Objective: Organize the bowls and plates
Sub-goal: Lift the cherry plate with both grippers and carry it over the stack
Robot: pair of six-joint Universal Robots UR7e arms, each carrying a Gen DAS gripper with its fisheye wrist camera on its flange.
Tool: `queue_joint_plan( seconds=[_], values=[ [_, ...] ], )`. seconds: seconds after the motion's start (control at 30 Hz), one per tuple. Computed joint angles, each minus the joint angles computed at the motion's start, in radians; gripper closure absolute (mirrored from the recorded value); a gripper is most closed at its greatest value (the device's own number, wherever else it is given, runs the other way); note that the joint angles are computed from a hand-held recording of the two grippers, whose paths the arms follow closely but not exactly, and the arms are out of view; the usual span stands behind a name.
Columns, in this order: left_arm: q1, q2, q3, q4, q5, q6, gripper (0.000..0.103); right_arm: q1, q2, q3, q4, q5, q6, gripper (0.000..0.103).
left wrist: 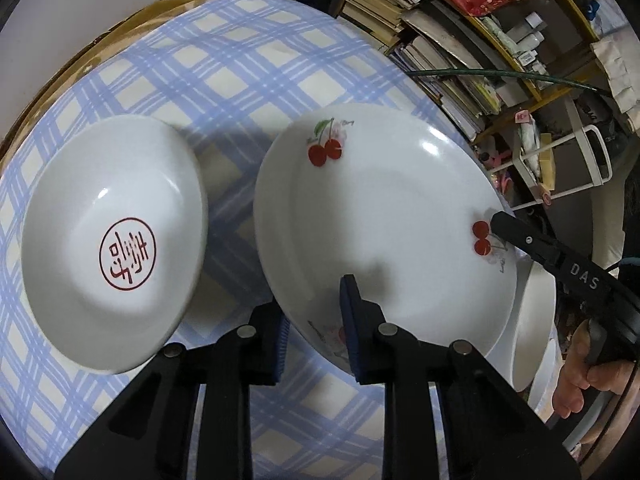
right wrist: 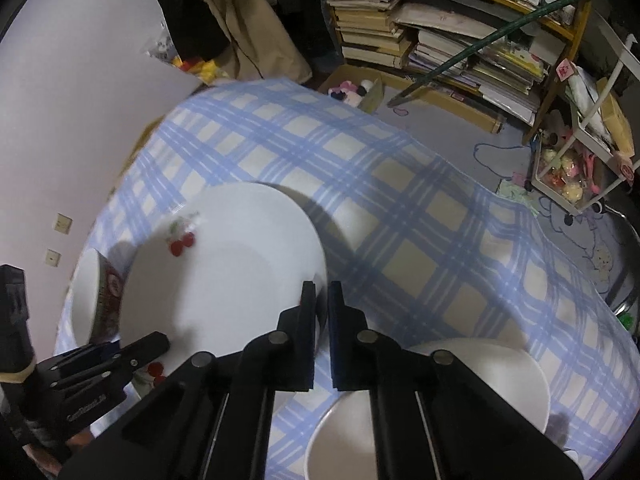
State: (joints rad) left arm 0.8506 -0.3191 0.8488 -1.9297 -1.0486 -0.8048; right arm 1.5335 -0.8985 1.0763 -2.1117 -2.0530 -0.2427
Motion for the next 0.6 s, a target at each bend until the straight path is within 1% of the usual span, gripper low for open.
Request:
queue_joint_plan(
  seconds=[0.17, 0.43, 0.6],
  values=[
    [-0.015, 0.005, -0.033, 0.040, 0.019, 0.016, 0.079, 0.009, -0.022, 0.015, 0.004, -0.002, -0.002, 0.095],
    [-0.039, -0.035, -0.002, 0.053, 0.031, 0.037, 0.079, 0.024, -0.080, 0.070, -0.015, 0.013, 0.003, 0.095],
    [-0.061, -0.075, 0.038, 0.048, 0.044, 0.049, 0.079, 0.030, -0.126, 0.116, -0.037, 0.050, 0.023, 0.095]
  ],
)
